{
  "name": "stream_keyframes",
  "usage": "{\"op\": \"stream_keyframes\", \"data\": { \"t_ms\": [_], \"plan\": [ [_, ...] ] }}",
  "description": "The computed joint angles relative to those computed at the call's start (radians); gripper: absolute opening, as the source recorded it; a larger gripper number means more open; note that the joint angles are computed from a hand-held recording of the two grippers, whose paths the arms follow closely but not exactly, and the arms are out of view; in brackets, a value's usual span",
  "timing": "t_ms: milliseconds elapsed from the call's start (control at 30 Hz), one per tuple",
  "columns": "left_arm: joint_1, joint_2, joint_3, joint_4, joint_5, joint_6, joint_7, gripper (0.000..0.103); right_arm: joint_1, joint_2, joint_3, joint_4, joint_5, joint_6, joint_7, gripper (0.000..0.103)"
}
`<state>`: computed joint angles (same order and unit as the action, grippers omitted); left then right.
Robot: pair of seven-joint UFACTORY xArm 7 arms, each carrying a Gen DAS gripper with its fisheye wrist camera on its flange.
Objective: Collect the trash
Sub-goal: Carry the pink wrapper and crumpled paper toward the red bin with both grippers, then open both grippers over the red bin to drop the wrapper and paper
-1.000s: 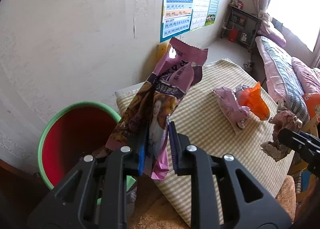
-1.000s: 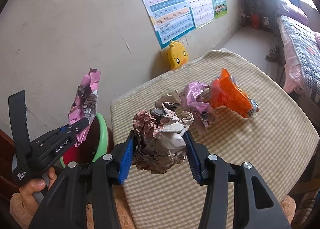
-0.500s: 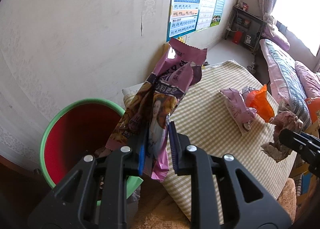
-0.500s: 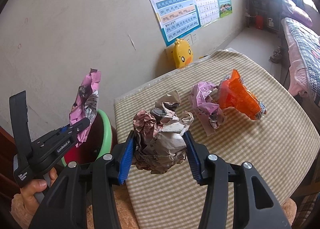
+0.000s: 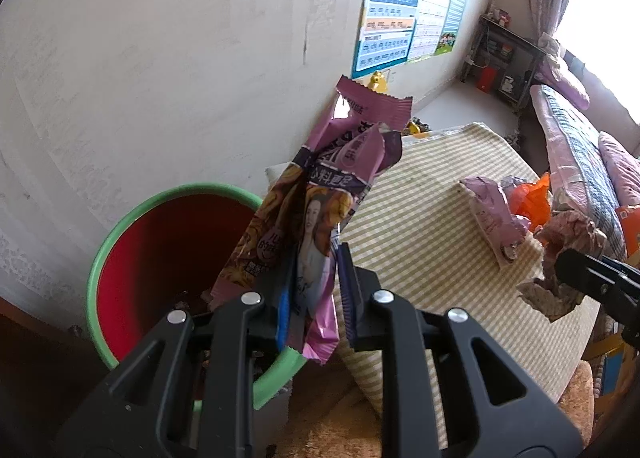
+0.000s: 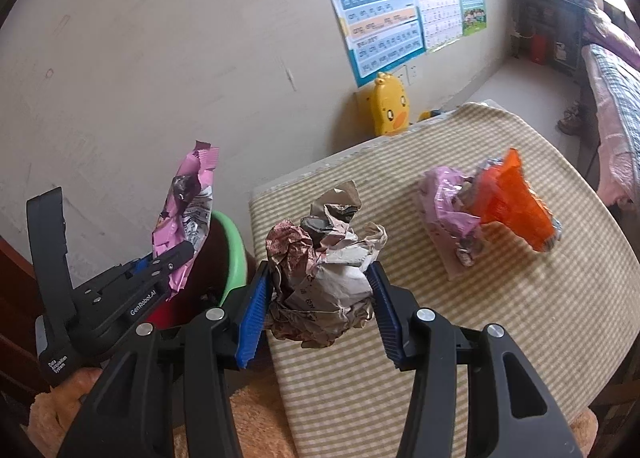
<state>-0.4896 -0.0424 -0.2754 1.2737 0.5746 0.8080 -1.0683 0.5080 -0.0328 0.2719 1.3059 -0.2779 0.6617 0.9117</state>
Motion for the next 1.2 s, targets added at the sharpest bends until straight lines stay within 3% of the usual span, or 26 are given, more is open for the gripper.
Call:
{"op": "stream_keyframes", "data": {
  "t_ms": [567,867,900,933,1000,1067,1200],
  "plan": [
    [0.109,-0.166,-0.003,-0.206,-0.053,0.063,-0.031,0.02,0.122,0.291,-0.026,0.315,0.087,0.027,-0.167,0.047],
    [0.161,-0.227,-0.016,-0.285,-0.082,0.117,-0.044,0.021,0.168,0.508,-0.027,0.581,0.245,0.037,-0.309,0.049],
    [0.165,-0.23,-0.018,-0.287,-0.082,0.123,-0.046,0.025,0.171,0.534,-0.025,0.618,0.263,0.038,-0.325,0.051],
    [0.17,-0.233,-0.021,-0.289,-0.081,0.133,-0.053,0.04,0.174,0.558,-0.023,0.649,0.283,0.032,-0.342,0.058],
    [0.18,-0.242,-0.027,-0.295,-0.067,0.132,-0.082,0.061,0.184,0.59,-0.029,0.699,0.307,0.032,-0.358,0.062],
    [0.185,-0.25,-0.028,-0.301,-0.068,0.132,-0.091,0.061,0.19,0.593,-0.037,0.704,0.325,0.015,-0.364,0.065],
    [0.181,-0.236,-0.034,-0.286,-0.07,0.141,-0.07,0.063,0.181,0.503,-0.067,0.567,0.319,-0.038,-0.347,0.069]
  ]
}}
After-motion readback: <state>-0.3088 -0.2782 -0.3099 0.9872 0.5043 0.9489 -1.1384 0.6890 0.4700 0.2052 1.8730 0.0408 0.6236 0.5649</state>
